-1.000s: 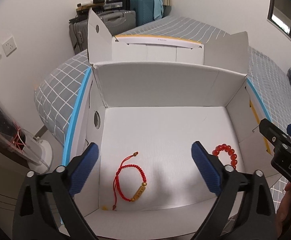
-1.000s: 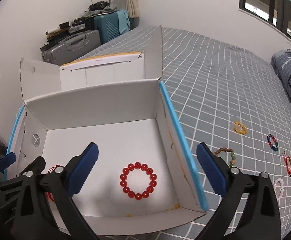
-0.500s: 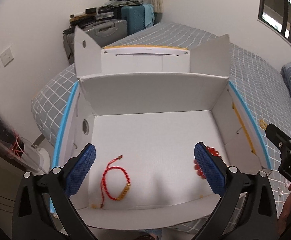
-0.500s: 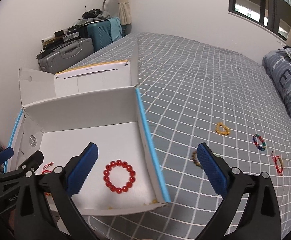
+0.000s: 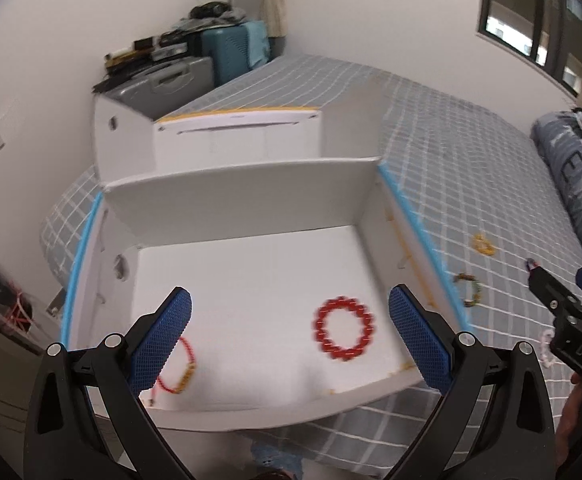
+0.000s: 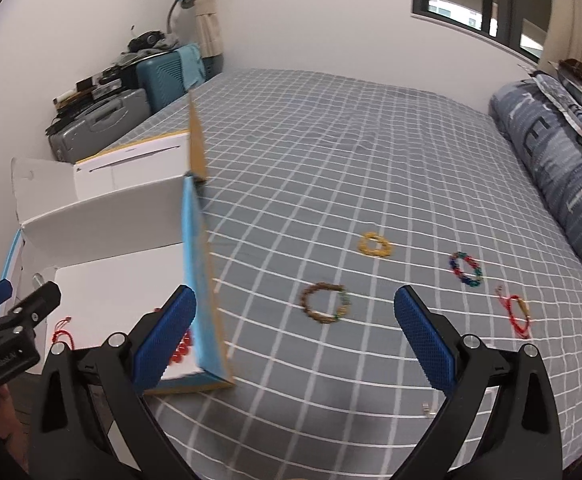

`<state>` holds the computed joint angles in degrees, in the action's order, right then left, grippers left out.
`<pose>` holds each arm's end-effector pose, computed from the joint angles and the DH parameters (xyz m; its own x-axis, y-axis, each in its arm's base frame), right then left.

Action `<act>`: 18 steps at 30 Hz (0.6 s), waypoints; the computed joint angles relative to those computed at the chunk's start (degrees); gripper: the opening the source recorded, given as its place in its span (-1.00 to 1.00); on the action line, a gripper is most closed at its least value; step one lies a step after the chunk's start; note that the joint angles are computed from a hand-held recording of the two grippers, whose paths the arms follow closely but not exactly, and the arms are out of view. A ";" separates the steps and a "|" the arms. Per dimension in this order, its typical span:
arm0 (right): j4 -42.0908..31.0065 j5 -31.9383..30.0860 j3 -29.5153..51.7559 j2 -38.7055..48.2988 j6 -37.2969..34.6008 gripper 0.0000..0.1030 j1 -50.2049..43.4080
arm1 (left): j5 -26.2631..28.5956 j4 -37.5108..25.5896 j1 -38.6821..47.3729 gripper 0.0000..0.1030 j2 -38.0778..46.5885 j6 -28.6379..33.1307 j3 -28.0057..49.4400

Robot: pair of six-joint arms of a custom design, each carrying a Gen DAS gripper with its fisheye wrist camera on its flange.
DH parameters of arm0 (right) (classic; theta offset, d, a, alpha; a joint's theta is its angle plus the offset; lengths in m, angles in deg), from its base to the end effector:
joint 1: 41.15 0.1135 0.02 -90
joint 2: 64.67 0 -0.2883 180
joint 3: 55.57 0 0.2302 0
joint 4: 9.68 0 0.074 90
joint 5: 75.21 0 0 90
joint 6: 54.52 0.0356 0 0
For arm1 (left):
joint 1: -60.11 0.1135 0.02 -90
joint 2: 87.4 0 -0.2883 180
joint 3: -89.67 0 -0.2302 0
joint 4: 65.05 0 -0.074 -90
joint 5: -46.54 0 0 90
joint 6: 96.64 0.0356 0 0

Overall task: Organize jewelry
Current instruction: 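Move both tools back over the remaining bracelets on the bed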

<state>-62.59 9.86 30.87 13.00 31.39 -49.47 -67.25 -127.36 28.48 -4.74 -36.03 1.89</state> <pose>0.2622 -0.0352 0.3540 -0.6933 0.0296 -0.7201 0.0338 0.9994 0.0085 0.2414 -0.1318 0.3528 -0.7240 -0.0815 -0.6850 -0.0956 0.9953 -0.0173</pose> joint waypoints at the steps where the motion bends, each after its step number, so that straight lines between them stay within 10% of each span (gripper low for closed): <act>1: -0.25 -0.83 0.16 -0.10 -0.89 0.85 -1.68 | -0.51 -0.57 -1.74 0.89 1.00 -0.66 1.55; 18: -2.73 -9.53 15.32 14.58 -14.55 0.85 -25.73 | -1.42 -12.42 -16.14 0.89 32.19 -3.32 41.76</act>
